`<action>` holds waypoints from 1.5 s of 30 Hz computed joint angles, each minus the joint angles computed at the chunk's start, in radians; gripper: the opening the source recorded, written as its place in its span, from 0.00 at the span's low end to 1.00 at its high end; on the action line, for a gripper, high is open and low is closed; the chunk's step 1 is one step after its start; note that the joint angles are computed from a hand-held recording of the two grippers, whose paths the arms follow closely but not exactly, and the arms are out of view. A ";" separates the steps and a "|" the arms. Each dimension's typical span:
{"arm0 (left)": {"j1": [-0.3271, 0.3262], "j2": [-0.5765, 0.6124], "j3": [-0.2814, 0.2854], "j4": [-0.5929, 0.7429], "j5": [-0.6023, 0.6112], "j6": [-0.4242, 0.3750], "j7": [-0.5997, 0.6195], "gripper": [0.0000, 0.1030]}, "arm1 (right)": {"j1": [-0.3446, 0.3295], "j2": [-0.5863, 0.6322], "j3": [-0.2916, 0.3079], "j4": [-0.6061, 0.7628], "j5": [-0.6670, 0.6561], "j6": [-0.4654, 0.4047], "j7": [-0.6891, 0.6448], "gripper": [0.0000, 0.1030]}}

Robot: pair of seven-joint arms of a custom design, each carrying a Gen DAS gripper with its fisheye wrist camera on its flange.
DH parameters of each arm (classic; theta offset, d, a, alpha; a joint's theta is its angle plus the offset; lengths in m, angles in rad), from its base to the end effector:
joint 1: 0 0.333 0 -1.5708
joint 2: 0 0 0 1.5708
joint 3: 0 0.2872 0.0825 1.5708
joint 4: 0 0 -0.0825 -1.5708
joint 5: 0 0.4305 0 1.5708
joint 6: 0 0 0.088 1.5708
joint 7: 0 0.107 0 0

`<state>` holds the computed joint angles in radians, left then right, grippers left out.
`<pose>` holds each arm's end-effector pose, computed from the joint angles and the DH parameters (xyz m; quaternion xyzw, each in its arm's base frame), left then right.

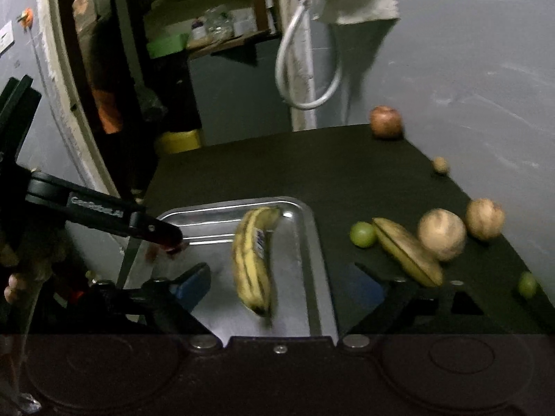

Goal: Organize fruits
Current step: 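Lower the banana into the tray with the right tool while the left tool releases the red fruit there, then lift both tools from the tray and swing toward the remaining fruits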

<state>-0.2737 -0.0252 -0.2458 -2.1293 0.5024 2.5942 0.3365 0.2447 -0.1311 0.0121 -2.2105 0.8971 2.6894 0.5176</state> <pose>0.5288 -0.3137 0.4188 -0.7818 0.5493 -0.2495 0.1577 0.5750 0.1249 0.4430 -0.8115 0.4241 -0.1386 0.3775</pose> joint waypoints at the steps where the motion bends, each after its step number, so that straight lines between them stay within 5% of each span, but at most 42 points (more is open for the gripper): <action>1: -0.003 -0.001 -0.003 0.004 -0.002 -0.009 0.005 0.91 | -0.004 -0.016 -0.002 -0.017 -0.001 0.007 0.011 0.93; 9: -0.045 0.035 -0.031 0.065 -0.049 -0.064 0.086 0.98 | -0.058 -0.126 -0.023 -0.150 -0.104 0.055 0.170 0.99; 17: -0.102 0.059 -0.064 0.078 -0.140 -0.036 0.234 0.98 | -0.144 -0.237 -0.021 -0.276 -0.277 0.097 0.354 0.99; 29: -0.160 0.148 -0.096 0.185 -0.198 -0.069 0.443 0.99 | -0.295 -0.365 0.015 -0.411 -0.509 0.072 0.593 0.99; 45: -0.241 0.378 -0.114 0.482 -0.174 -0.178 0.642 0.99 | -0.388 -0.393 -0.008 -0.433 -0.625 0.052 0.681 0.99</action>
<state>-0.5144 0.3524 -0.3593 -1.6468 0.3286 2.4159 0.9789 -0.1436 -0.5239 0.0045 -2.6436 0.2719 2.7415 1.1983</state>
